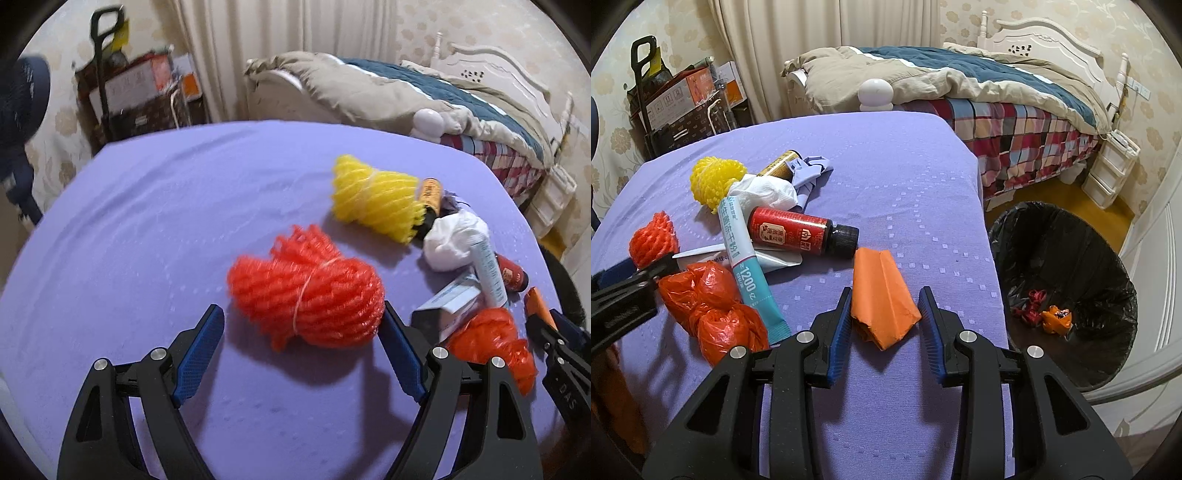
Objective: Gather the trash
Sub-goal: 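Grasp the orange paper with the right tool while the left tool grasps the red mesh net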
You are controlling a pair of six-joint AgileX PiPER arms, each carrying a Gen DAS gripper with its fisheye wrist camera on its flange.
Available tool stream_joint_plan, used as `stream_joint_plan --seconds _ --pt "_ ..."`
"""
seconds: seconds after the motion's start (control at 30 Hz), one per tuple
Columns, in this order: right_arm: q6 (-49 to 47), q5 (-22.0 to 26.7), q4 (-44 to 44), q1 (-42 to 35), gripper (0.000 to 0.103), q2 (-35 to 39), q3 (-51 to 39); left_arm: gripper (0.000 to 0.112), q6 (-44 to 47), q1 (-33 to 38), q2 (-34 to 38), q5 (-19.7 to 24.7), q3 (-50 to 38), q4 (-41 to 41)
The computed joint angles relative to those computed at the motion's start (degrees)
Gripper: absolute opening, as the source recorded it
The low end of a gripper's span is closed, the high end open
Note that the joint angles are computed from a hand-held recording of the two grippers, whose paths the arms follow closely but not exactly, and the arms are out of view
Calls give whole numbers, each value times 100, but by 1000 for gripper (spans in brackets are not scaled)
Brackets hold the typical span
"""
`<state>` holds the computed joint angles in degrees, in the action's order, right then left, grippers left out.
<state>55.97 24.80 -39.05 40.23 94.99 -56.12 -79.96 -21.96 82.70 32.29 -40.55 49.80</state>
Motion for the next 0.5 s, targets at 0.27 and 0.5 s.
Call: stream_joint_plan --seconds 0.27,0.5 --pt "9 10 -19 3 35 3 -4 81 74 242 -514 -77 497 -141" --pt "63 56 -68 51 35 -1 -6 81 -492 -41 -291 -9 333 507"
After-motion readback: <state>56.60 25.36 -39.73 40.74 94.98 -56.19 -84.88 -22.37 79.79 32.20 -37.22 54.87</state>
